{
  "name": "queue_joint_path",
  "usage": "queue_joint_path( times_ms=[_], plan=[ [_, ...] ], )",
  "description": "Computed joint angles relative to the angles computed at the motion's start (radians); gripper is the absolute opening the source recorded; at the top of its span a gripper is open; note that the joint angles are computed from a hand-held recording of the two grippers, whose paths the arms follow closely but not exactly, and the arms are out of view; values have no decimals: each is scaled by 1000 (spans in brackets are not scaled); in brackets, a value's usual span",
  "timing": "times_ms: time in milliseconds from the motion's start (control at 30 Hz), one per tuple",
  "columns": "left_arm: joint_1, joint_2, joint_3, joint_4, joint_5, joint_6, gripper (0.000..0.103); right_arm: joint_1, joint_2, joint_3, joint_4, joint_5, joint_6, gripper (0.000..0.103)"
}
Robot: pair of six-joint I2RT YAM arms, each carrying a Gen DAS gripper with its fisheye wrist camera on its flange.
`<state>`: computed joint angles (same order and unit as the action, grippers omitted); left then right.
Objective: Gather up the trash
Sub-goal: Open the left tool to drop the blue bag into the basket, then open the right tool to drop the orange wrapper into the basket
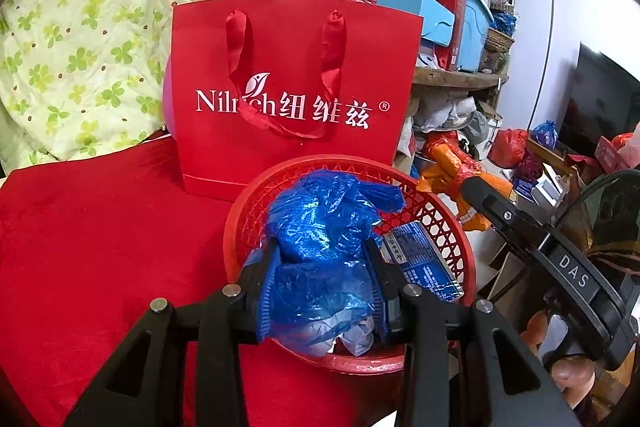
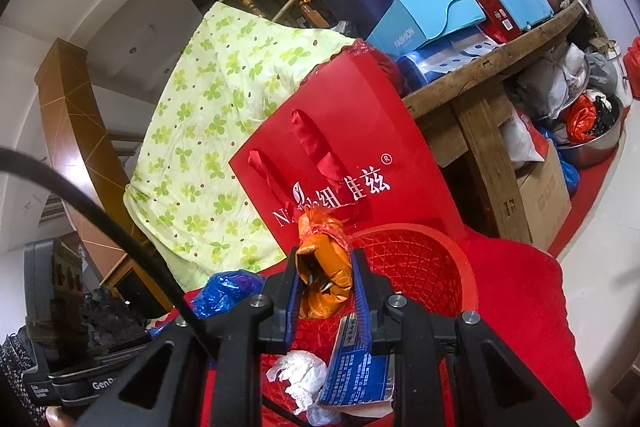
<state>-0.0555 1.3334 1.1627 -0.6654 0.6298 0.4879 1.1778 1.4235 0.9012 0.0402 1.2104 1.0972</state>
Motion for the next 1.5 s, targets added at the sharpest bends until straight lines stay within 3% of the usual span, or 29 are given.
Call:
queue_joint_path(
  times_ms=[233, 433, 700, 833, 1333, 1433, 1500],
  plan=[
    [7, 5, -16, 18, 29, 18, 45, -7, -7, -15, 18, -19, 15, 25],
    [3, -7, -41, 53, 24, 9, 58, -16, -12, -25, 29, -39, 17, 25],
    [15, -18, -56, 80, 1, 1, 65, -28, -19, -41, 49, -73, 30, 25],
    [55, -41, -80, 104, -19, 4, 84, -35, -14, -40, 56, -93, 29, 25],
    [193, -75, -114, 143, -56, 57, 86, -50, 23, -3, 72, -166, 5, 26],
    [191, -76, -120, 153, -84, 60, 86, -41, 31, -2, 107, -156, -30, 32],
    [192, -76, -123, 157, -99, 60, 86, -33, 34, -6, 134, -136, -45, 66]
  ],
)
